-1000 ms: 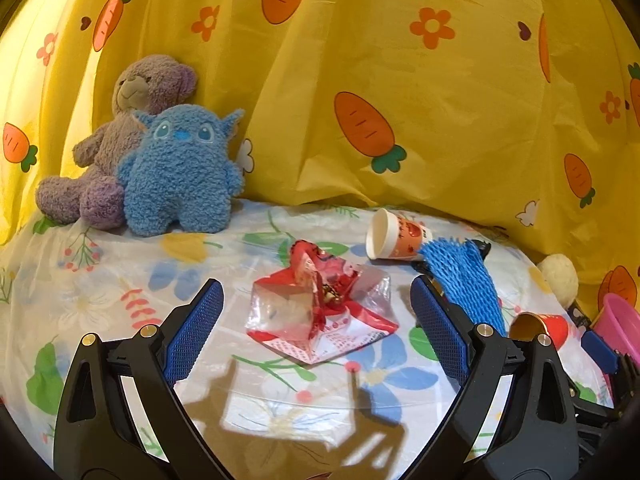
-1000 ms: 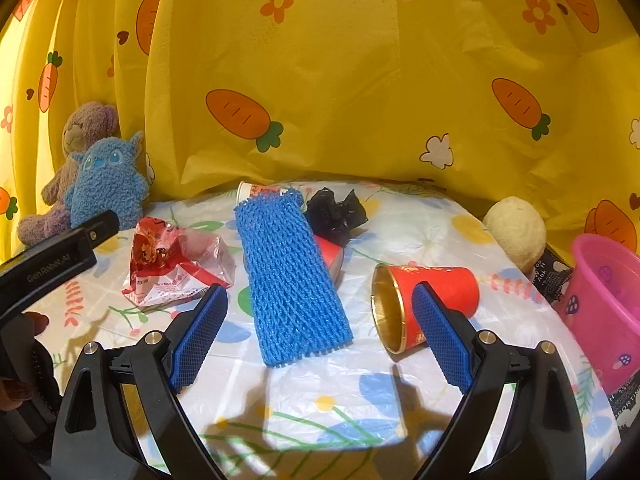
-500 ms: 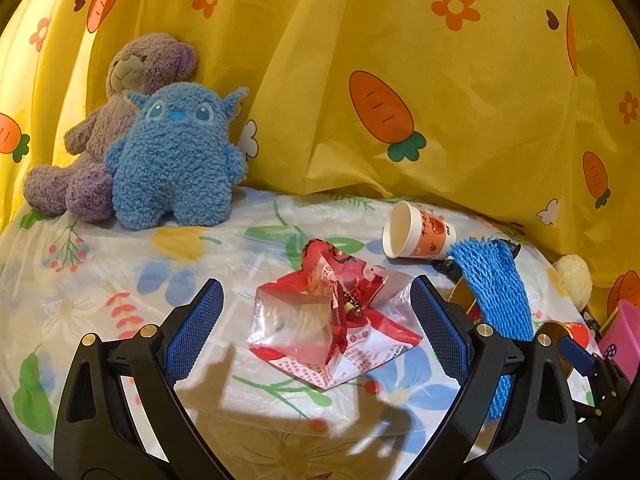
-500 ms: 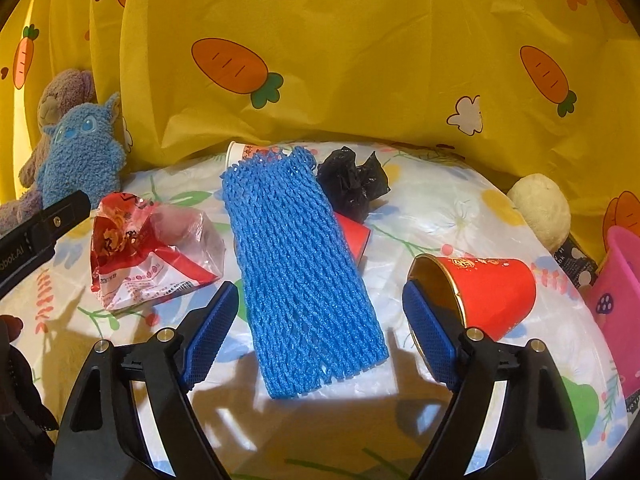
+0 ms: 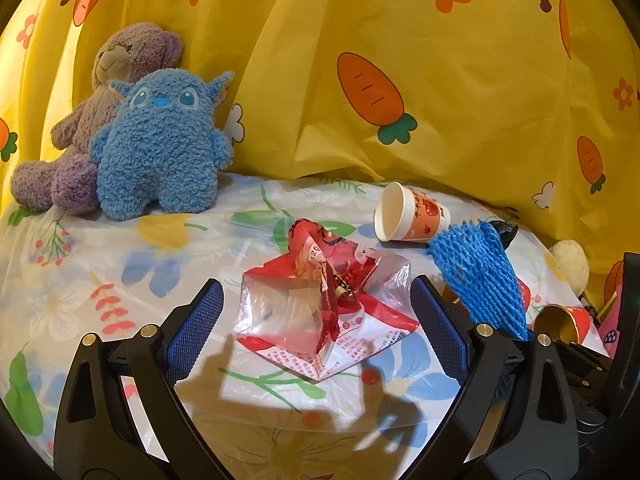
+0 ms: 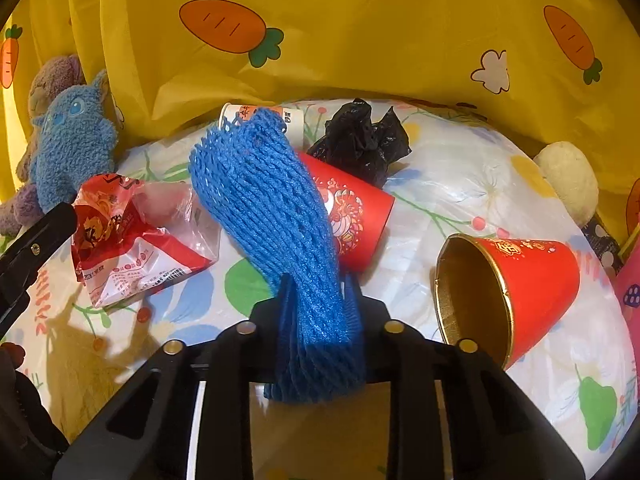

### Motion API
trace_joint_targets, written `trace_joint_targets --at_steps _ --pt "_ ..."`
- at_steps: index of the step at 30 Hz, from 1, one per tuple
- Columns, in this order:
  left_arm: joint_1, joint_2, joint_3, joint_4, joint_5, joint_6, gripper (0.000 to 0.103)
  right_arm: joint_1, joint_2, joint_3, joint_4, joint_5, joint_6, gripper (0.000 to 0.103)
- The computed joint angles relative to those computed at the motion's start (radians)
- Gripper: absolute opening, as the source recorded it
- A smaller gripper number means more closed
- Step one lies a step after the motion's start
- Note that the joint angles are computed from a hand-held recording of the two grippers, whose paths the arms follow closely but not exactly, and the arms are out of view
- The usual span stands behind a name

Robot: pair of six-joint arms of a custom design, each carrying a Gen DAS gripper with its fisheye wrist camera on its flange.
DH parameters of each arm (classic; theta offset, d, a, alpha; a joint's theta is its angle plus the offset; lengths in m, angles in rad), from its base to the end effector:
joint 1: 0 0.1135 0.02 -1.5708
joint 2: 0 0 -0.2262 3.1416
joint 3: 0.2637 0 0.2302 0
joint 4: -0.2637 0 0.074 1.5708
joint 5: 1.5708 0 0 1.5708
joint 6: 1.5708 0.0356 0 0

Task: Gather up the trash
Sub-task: 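Grasp the blue mesh sleeve with the right gripper and lift it, then grasp the red-and-clear wrapper bag with the left gripper while the right holds the mesh sleeve, then carry the wrapper bag and blue mesh sleeve over the pink bucket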

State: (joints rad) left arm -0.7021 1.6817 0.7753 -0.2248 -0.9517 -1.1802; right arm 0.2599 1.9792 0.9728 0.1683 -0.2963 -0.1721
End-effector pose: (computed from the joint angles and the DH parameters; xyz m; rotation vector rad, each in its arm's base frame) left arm 0.2246 -0.1520 0.1147 -0.7394 2.0026 0.2606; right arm 0.3372 0.1004 0.0851 -0.6471 2.3093 0.3973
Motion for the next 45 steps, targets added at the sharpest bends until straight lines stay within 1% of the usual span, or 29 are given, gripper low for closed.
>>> trace_joint_targets --at_steps 1,2,7,10,13,15,16,18,19,21,22,24,27,28,29,31,33,36,45 --pt "0.0 0.001 -0.001 0.001 0.002 -0.003 0.093 0.0 -0.002 -0.002 0.001 -0.003 0.0 0.017" --pt "0.002 0.003 0.0 0.0 0.004 -0.004 0.092 -0.001 -0.008 -0.011 0.009 -0.004 0.0 0.016" --pt "0.008 0.006 -0.004 0.014 0.015 0.002 0.091 -0.013 -0.06 -0.088 0.082 -0.022 -0.007 0.015" --pt "0.01 0.014 -0.002 0.019 0.017 0.007 0.089 -0.038 -0.091 -0.129 0.115 -0.051 -0.002 0.015" --pt "0.026 0.01 -0.019 0.049 0.041 0.02 0.085 -0.067 -0.121 -0.156 0.13 -0.082 0.011 0.015" --pt "0.041 0.013 -0.025 0.064 0.061 0.03 0.078 -0.083 -0.146 -0.177 0.141 -0.096 0.017 0.015" --pt "0.048 0.019 -0.024 0.068 0.072 0.036 0.076 -0.088 -0.156 -0.185 0.145 -0.102 0.017 0.015" --pt "0.065 0.022 -0.029 0.087 0.103 0.053 0.068 -0.099 -0.178 -0.203 0.151 -0.117 0.017 0.015" --pt "0.073 0.021 -0.033 0.098 0.119 0.061 0.066 -0.104 -0.186 -0.209 0.151 -0.125 0.017 0.015" --pt "0.088 0.018 -0.045 0.122 0.149 0.073 0.057 -0.115 -0.2 -0.225 0.154 -0.143 0.012 0.015" --pt "0.096 0.018 -0.047 0.128 0.166 0.076 0.055 -0.118 -0.206 -0.231 0.156 -0.148 0.01 0.015" --pt "0.114 0.024 -0.05 0.142 0.208 0.085 0.044 -0.123 -0.223 -0.249 0.163 -0.157 0.008 0.015" --pt "0.143 0.031 -0.06 0.173 0.27 0.102 0.032 -0.135 -0.237 -0.267 0.168 -0.175 0.001 0.015" --pt "0.15 0.031 -0.066 0.185 0.285 0.106 0.031 -0.139 -0.24 -0.271 0.168 -0.18 -0.001 0.015" --pt "0.156 0.03 -0.073 0.198 0.298 0.111 0.03 -0.141 -0.243 -0.277 0.168 -0.182 0.0 0.015" --pt "0.159 0.029 -0.079 0.216 0.311 0.121 0.023 -0.149 -0.254 -0.287 0.167 -0.193 -0.001 0.015" --pt "0.153 0.031 -0.074 0.213 0.303 0.13 0.013 -0.155 -0.268 -0.299 0.17 -0.199 -0.004 0.015" --pt "0.152 0.025 -0.079 0.219 0.3 0.136 0.007 -0.166 -0.291 -0.318 0.171 -0.211 -0.005 0.015" --pt "0.131 -0.041 -0.144 0.258 0.28 0.103 0.004 -0.217 -0.343 -0.365 0.177 -0.265 -0.013 0.015"
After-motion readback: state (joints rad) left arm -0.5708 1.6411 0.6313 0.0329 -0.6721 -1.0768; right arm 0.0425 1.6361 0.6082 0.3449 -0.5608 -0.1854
